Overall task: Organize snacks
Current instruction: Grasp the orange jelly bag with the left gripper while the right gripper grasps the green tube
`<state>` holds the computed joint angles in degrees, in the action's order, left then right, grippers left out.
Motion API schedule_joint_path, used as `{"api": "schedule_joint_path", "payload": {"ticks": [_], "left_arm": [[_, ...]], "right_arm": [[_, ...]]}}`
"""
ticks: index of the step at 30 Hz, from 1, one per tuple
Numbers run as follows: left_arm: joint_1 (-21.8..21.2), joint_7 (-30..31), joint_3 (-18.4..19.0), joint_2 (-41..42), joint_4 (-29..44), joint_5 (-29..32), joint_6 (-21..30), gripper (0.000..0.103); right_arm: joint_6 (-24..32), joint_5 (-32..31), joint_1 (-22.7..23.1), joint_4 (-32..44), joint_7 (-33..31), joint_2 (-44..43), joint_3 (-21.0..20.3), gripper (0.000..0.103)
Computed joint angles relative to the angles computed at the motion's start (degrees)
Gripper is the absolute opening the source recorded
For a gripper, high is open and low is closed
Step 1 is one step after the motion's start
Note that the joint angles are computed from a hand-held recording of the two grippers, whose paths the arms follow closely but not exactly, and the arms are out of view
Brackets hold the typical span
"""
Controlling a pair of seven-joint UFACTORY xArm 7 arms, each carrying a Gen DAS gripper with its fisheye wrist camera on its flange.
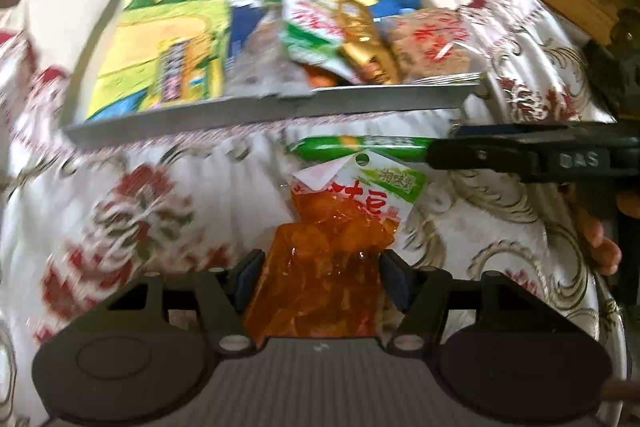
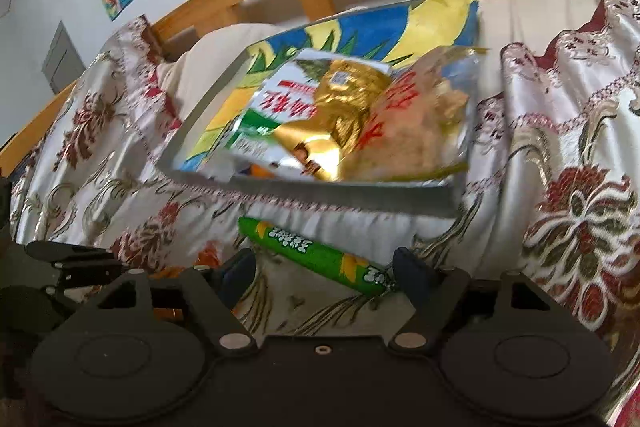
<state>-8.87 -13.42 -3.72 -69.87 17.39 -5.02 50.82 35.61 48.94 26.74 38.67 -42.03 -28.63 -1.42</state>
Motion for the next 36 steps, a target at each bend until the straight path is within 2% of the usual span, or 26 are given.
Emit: {"api": "schedule_joint_path", "payload": {"ticks": [6,8,11,13,16,21,24,28,30,34,35,36], "left_arm": [[3.7,-1.3,2.1,-8.5,-1.7,0.9,7.1,0.067],[4.7,-1.6,2.8,-10.7,-2.1,0.9,8.6,0.067],[5.5,-1.7,3.5,-12.0,-2.7,0.3,8.8,0.073],[5.2,-1.3,4.1,-11.9,-2.7,-0.5,8.0,0.08],[4.2,0.3,4.0,-10.7,-2.6,-1.0,6.4,0.086],[2.9,2.8,2.3,-7.2,-1.6,-0.2,6.1,0.087],[3.1,3.0,1.6,-7.1,-1.8,0.4,6.5,0.082],[3.2,3.1,0.3,-7.1,-1.5,1.7,7.3,0.068],[3.2,3.3,0.5,-7.3,-1.3,2.1,7.8,0.066],[3.2,1.9,0.4,-8.5,-1.0,1.3,9.6,0.064],[3.3,1.2,0.1,-9.0,-1.0,1.1,10.1,0.064],[3.4,0.3,-0.3,-9.4,-0.9,0.9,10.6,0.064]], "right_arm": [[6.5,-1.3,0.2,-1.1,1.0,-4.1,-0.4,0.077],[7.1,-1.8,0.3,-1.5,0.9,-5.5,0.1,0.077],[3.2,-2.3,0.7,-3.1,1.1,-6.8,2.0,0.077],[-1.6,-2.6,1.6,-4.7,1.1,-6.8,3.3,0.077],[-8.4,-3.6,4.4,-6.0,-0.5,-5.2,3.8,0.077],[-14.5,-4.5,8.8,-6.2,-2.0,-1.5,2.3,0.077],[-16.2,-5.4,10.3,-6.8,-2.0,-1.4,1.7,0.076],[-17.0,-6.6,12.2,-7.6,-2.3,-2.1,0.7,0.06],[-17.2,-7.9,12.4,-8.1,-1.4,-2.8,1.1,0.048],[-16.8,-12.1,11.3,-9.0,2.5,-4.4,3.1,0.032],[-16.3,-13.3,11.0,-9.2,3.7,-4.9,3.5,0.022],[-15.5,-14.7,10.5,-9.3,5.3,-5.5,4.0,0.021]]}}
